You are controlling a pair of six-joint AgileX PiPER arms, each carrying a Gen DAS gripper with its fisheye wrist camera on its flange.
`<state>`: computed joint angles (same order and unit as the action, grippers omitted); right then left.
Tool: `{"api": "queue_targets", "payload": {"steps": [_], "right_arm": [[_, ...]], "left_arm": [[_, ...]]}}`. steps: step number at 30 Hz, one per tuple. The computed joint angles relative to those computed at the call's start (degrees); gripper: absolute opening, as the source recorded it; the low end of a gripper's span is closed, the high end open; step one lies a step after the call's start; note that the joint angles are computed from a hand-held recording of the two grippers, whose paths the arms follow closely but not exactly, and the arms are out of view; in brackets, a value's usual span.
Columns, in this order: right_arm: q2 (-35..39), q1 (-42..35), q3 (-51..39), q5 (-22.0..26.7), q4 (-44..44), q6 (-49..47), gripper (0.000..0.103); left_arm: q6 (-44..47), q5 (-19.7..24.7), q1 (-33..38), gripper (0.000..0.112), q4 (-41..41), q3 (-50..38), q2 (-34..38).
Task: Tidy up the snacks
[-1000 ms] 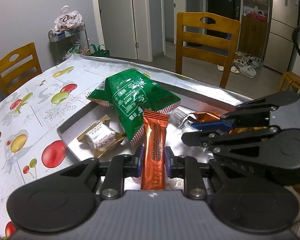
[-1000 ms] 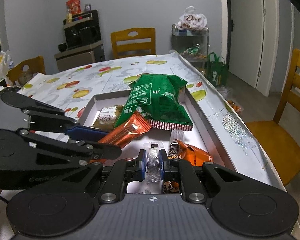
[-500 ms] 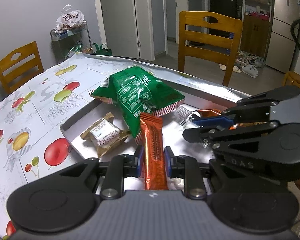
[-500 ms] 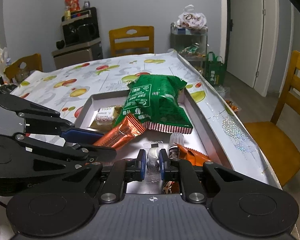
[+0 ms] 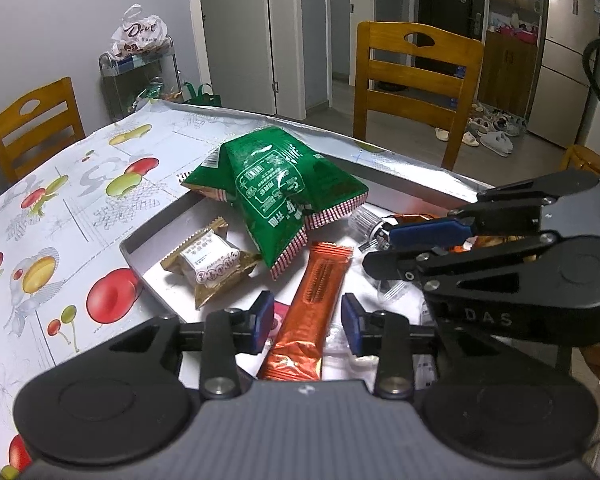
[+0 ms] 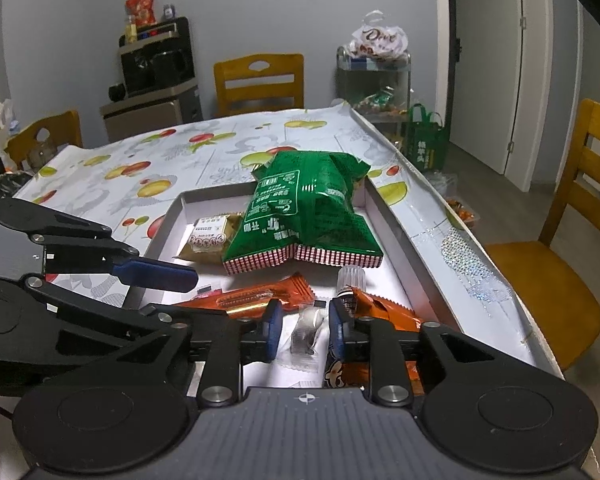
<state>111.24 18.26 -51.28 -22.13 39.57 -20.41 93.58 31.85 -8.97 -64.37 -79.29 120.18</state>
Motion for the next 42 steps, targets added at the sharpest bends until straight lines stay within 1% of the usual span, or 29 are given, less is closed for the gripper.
{"api": "queue_targets", "payload": {"steps": [3, 4, 5, 6, 7, 8, 9, 11, 14, 16, 17, 20, 21, 22, 25, 30, 33, 37, 39, 42], "right_arm": [[-0.25, 0.06, 0.52, -0.84, 0.87, -0.22, 0.037], [-0.45, -0.28, 0.86, -0.67, -0.86, 1.76, 0.038], [-0.57, -0.68, 1.10, -0.44, -2.58, 3.83, 0.039], [-0.72, -0.97, 1.41, -0.47, -4.03, 5.72, 0.041], [-0.89, -1.19, 1.78, -0.69, -5.08, 7.30, 0.045], [-1.12, -1.27, 2.27, -1.17, -5.87, 8.38, 0.046], [-1.38, -1.24, 2.83, -1.92, -6.68, 9.30, 0.049], [-2.18, -1.26, 3.79, -2.53, -7.81, 10.71, 0.052], [-3.44, -0.85, 5.40, -4.01, -8.11, 11.55, 0.062], [-4.28, 0.39, 6.74, -6.22, -3.95, 8.26, 0.078], [-4.62, 0.86, 7.58, -7.54, -3.07, 7.62, 0.080], [-6.26, 0.89, 10.13, -8.49, -5.76, 10.12, 0.083], [-6.59, 1.45, 10.60, -9.13, -3.56, 8.30, 0.089], [-6.84, 1.96, 11.17, -10.08, -1.98, 6.84, 0.092], [-7.80, 3.05, 12.56, -11.57, 0.73, 4.02, 0.095], [-8.83, 3.88, 13.41, -11.72, 1.70, 3.56, 0.100], [-9.76, 5.65, 14.16, -12.80, 4.11, 1.32, 0.103], [-10.91, 10.16, 14.79, -14.63, 12.77, -5.34, 0.103], [-11.28, 12.91, 14.54, -15.36, 18.88, -9.73, 0.103], [-11.61, 18.00, 13.76, -18.07, 29.25, -16.14, 0.103]], "left_arm": [[0.74, -0.29, 0.16, 0.041, -0.90, 0.37, -0.34], [1.67, -0.61, 0.25, 0.045, -1.83, 0.83, -0.60], [2.38, -1.01, 0.34, 0.051, -2.59, 1.09, -0.77], [3.20, -1.60, 0.41, 0.054, -3.58, 1.45, -0.99], [4.29, -2.17, 0.53, 0.060, -4.81, 1.82, -1.20], [5.39, -2.48, 0.76, 0.068, -6.06, 2.06, -1.33], [6.00, -2.62, 1.04, 0.071, -6.88, 2.18, -1.45], [7.30, -2.63, 1.75, 0.084, -8.49, 2.35, -1.63], [9.02, -0.95, 3.18, 0.093, -10.14, 2.58, -1.98], [9.57, 0.13, 3.98, 0.096, -10.54, 3.08, -2.61], [10.11, 0.76, 4.34, 0.099, -10.82, 3.40, -2.97], [13.76, 2.01, 4.99, 0.101, -12.84, 5.71, -4.62], [14.54, 2.28, 5.07, 0.101, -13.04, 6.36, -5.13], [15.15, 2.51, 5.10, 0.101, -13.26, 6.96, -5.49], [15.58, 3.30, 5.17, 0.101, -12.73, 8.36, -6.58], [15.83, 4.18, 5.81, 0.101, -11.78, 10.22, -8.15], [16.80, 5.93, 7.35, 0.101, -10.78, 11.54, -9.46], [20.61, 8.90, 10.31, 0.101, -10.96, 13.67, -11.06], [22.47, 11.09, 12.26, 0.101, -11.15, 14.39, -11.42], [25.31, 14.30, 15.05, 0.101, -11.03, 15.15, -11.43]]}}
